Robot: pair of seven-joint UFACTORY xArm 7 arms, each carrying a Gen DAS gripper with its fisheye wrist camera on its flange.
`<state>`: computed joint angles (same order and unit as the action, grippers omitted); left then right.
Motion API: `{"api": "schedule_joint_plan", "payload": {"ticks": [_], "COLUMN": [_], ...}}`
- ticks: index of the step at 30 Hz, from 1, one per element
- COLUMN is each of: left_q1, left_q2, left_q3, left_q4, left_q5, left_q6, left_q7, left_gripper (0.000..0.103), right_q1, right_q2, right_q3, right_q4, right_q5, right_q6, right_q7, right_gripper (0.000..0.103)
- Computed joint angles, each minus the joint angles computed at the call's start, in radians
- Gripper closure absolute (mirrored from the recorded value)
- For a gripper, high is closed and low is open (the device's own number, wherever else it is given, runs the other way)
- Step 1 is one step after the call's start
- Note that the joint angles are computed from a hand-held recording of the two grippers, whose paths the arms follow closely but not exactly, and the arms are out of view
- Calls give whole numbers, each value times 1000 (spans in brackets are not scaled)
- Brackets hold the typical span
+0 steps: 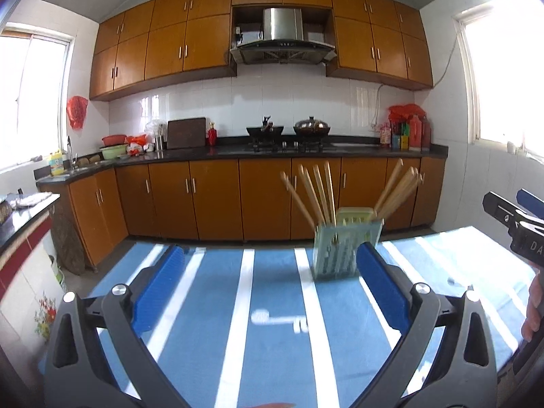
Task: Organize utensils
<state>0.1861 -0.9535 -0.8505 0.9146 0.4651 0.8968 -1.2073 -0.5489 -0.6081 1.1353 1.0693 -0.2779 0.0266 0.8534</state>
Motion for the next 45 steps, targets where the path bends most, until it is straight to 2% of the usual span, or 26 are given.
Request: {"api": "schedule_joint_plan", "payload": {"ticks": [6,14,23,45], "left_q1": [-66,-116,-167,-206], "left_q2": [-24,-39,-16,39], "left_q3": [-32,-75,-91,-94], "left_q4": [-87,-127,-152,-137], "left_q5": [-51,-45,-27,19], "left_q6": [20,67,83,104], "left_q7": [-84,-169,-212,-270], "left_gripper": [4,4,4,4], "right_q1": [93,196,248,301], "right_q2": [-12,18,15,6], "right_q3": [-16,-43,-81,-125], "right_q4": [-123,-195,-228,-267], "right_q5": [4,-17,-46,-73], "right_q6": [-14,7,26,28], "right_q7": [12,32,70,110], "right_gripper": [2,2,2,2]}}
